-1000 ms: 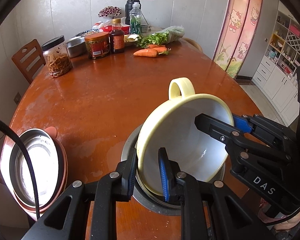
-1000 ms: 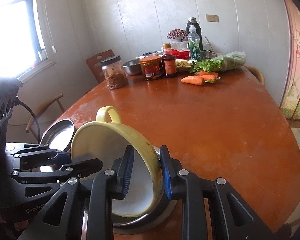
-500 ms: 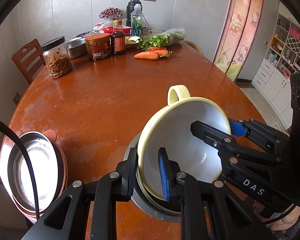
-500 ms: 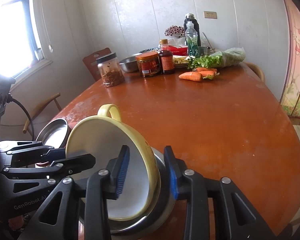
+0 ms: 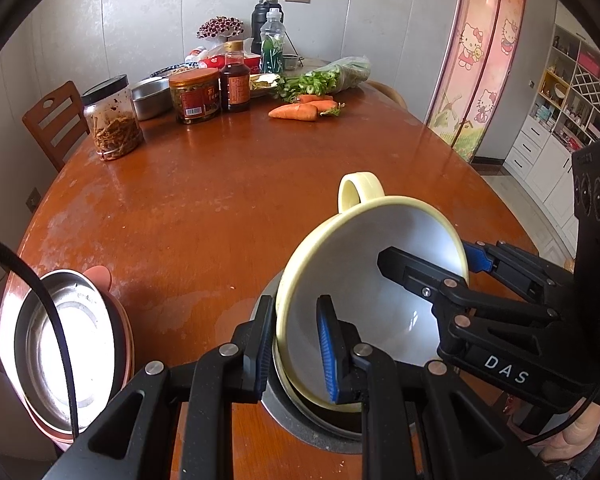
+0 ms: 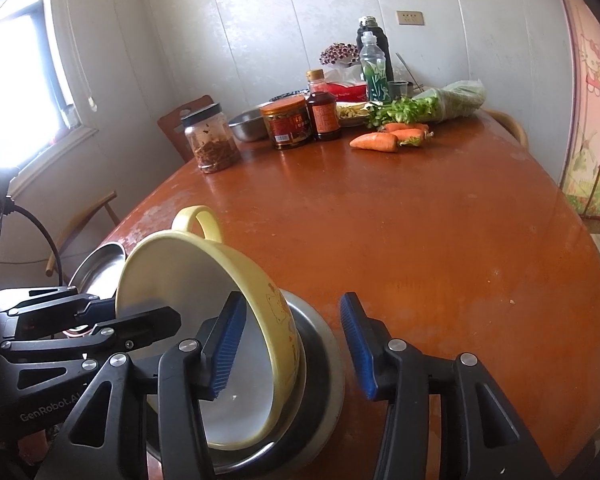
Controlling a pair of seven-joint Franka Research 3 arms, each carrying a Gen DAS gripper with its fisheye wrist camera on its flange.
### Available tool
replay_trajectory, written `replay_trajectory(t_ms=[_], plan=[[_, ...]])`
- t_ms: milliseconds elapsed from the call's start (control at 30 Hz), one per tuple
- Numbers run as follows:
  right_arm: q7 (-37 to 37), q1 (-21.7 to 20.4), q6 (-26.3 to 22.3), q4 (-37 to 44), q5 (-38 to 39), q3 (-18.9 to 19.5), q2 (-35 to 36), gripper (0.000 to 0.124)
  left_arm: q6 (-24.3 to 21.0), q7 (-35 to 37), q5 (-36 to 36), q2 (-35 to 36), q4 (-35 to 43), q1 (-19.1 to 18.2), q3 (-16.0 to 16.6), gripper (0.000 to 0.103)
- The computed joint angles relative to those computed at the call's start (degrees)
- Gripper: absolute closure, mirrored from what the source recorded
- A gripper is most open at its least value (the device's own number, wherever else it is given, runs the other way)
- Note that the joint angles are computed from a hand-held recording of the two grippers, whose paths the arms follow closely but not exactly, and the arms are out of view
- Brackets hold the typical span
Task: Organize plates and bowls
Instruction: 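Lower the cream-yellow bowl into the medium steel bowl with both tools, then open both tools and release the cream-yellow bowl rim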
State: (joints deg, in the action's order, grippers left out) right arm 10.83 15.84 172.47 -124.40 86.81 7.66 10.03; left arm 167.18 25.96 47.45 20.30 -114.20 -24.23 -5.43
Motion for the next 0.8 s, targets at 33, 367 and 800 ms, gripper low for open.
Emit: replay_trajectory(t_ms=[33,367,800], plan=[[0.3,0.0,-0.1,0.0,-0.2,0.0,0.1,0.072,0.1,0.1,0.1,0.1,0.0,0.0,0.0,0.081],[2.1,0.0,0.2,-0.6,-1.5,0.1,-0.3,0.064,1.5,-0.4,0.4,-0.3,-0.4,-0.3,0.7,0.081],[-3.9,0.9,1.7,-2.0,5.7,-0.7,-3.6,0.057,1.4,-10.1,10.5,-3.9,-2.1,-1.5,2.2,0.050]])
